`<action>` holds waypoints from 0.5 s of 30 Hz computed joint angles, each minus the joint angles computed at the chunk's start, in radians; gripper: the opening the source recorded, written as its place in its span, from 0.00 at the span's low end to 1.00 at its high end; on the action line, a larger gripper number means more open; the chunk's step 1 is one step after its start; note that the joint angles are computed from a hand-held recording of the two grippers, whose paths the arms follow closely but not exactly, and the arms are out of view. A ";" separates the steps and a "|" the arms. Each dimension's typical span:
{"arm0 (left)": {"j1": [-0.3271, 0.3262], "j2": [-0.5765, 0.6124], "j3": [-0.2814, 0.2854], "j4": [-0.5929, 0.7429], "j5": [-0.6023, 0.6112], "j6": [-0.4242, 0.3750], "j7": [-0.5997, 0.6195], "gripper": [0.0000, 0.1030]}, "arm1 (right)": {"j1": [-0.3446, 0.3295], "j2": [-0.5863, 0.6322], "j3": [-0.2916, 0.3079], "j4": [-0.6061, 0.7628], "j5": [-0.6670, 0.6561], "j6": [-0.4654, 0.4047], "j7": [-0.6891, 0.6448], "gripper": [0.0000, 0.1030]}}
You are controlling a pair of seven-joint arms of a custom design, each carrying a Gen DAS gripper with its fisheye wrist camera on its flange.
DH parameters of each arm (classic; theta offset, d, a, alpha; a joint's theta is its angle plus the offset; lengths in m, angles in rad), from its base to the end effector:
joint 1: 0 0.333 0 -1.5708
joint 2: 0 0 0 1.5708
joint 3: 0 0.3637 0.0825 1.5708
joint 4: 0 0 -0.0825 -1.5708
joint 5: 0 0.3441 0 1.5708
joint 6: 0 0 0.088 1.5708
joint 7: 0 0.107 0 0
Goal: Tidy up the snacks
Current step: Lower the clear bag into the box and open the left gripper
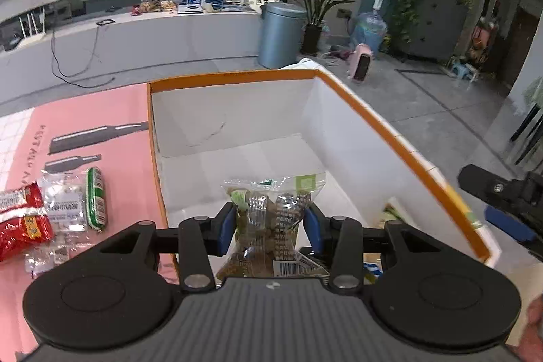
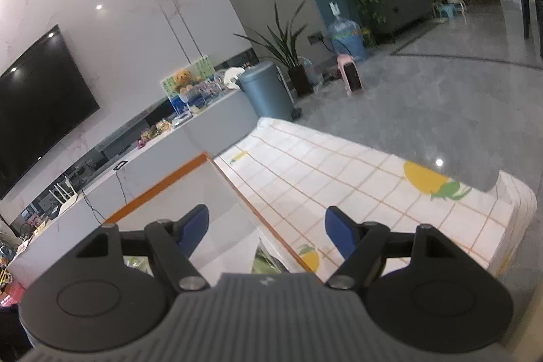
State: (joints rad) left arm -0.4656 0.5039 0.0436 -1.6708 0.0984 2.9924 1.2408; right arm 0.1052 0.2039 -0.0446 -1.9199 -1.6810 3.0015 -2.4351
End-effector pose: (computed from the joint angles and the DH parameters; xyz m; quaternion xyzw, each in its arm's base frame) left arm 0.6474 -0.3058 0.4750 -0.5815 0.7094 -0.3503 0.1897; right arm 0.5814 0.1092 0.4925 -0.4018 0.7690 -0.2753 0.4140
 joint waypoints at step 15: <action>-0.198 -0.071 0.255 -0.121 0.098 0.132 -0.215 0.84 | -0.004 0.006 0.004 0.005 -0.009 0.041 0.004 0.72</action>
State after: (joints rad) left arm -0.6637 0.4327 0.2989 -1.7921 0.1968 3.1242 1.0262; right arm 0.1010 0.2096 -0.0410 -1.9150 -1.6896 3.0423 -2.4313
